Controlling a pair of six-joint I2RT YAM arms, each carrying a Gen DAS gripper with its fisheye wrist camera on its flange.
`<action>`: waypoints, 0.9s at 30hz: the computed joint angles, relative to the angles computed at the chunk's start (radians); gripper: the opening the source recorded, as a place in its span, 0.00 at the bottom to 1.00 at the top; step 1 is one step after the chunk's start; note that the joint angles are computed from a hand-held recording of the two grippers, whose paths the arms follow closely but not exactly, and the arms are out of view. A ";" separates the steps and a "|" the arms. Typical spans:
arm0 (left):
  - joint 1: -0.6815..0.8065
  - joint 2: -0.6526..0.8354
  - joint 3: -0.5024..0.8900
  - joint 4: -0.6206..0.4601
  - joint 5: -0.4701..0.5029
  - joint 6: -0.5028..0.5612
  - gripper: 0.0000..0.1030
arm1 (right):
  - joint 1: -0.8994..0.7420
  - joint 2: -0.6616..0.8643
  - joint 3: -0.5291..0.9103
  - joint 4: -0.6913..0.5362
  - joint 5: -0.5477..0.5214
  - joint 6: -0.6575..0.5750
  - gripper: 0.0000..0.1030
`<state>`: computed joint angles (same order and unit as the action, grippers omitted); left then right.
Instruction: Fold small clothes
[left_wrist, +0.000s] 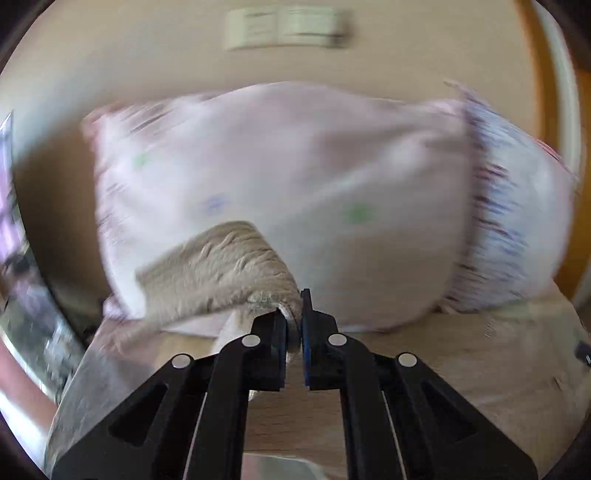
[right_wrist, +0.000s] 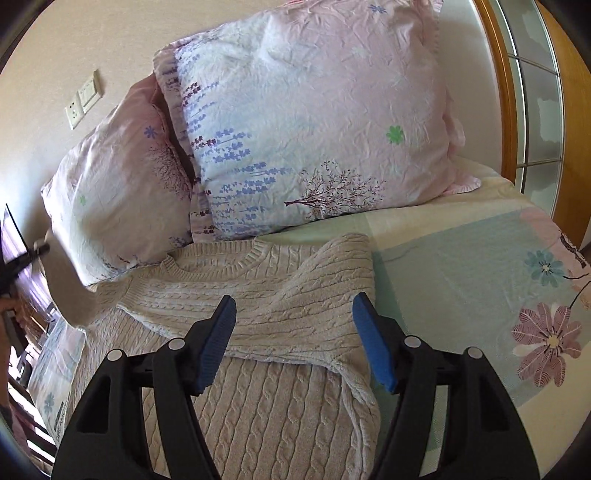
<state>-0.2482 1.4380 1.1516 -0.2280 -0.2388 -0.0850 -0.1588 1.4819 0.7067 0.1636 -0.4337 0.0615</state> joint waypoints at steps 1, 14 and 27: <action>-0.120 0.044 0.038 -0.015 -0.006 0.015 0.07 | 0.000 0.002 -0.002 -0.006 -0.010 0.001 0.65; -0.238 -0.135 -0.355 -0.080 0.145 -0.130 0.62 | -0.366 -0.127 -0.091 -0.508 -0.341 -0.268 0.63; -0.305 -0.943 -0.900 -0.276 0.387 -0.610 0.33 | -0.544 0.032 -0.257 -0.966 -0.514 -0.847 0.15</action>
<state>-0.5535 0.4953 0.2512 -0.5042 0.1483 -0.6955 -0.7032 1.5137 0.4493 -0.8019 -0.9479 -0.7859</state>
